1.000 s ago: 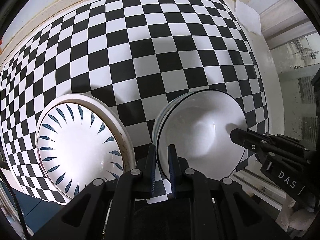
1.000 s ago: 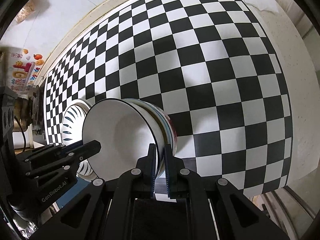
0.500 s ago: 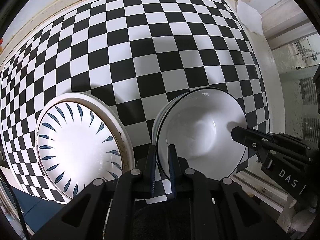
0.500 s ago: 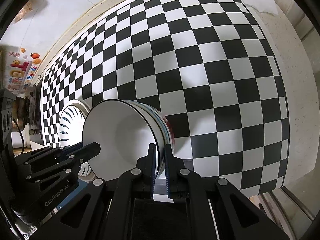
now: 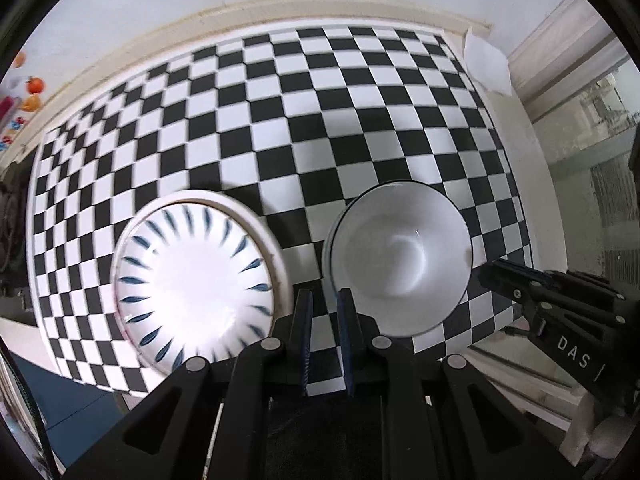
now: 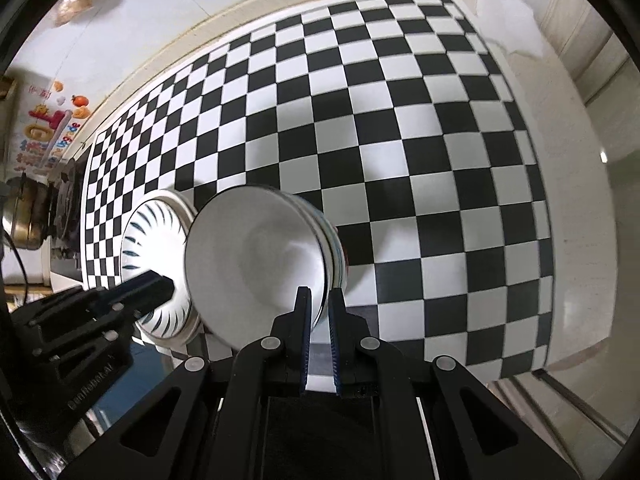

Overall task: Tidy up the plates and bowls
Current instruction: 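Lower the nested bowls onto the cloth beside the plates and open both grippers, then raise both grippers above the bowl stack and plate stack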

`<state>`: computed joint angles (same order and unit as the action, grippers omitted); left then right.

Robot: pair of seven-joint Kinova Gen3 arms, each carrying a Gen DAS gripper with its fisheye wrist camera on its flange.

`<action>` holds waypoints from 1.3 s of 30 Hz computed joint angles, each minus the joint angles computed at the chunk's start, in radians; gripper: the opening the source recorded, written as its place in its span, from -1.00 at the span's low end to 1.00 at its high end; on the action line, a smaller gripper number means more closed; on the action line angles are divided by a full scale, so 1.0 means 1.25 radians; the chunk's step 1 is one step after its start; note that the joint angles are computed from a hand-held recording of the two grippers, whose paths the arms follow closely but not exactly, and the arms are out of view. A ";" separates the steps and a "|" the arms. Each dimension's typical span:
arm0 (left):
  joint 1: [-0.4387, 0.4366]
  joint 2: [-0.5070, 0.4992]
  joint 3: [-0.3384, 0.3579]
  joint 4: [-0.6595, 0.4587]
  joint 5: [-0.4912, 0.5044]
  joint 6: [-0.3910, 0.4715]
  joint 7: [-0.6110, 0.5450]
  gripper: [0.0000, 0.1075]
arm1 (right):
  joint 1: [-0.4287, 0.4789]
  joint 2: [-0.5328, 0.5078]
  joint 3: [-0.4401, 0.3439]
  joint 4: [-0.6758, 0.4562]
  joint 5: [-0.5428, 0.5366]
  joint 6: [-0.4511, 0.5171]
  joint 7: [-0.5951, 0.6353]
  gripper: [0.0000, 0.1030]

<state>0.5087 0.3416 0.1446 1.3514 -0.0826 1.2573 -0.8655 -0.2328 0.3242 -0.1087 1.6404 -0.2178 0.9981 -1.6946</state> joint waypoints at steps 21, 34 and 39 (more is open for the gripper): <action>0.066 -0.207 0.075 0.050 -0.186 0.011 0.165 0.52 | -0.089 -0.339 -0.044 0.099 0.172 0.024 -0.210 0.64; 0.091 -0.227 0.114 0.015 -0.257 0.056 0.185 0.52 | -0.087 -0.418 -0.090 0.072 0.212 0.070 -0.264 0.67; 0.079 -0.211 0.101 0.010 -0.232 0.051 0.162 0.52 | -0.086 -0.411 -0.090 0.067 0.213 0.067 -0.267 0.68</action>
<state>0.6074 0.0773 0.2713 1.3637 -0.3730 1.3216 -0.6632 -0.3408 -0.1891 -0.2207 1.7243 0.0491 1.0815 -2.0284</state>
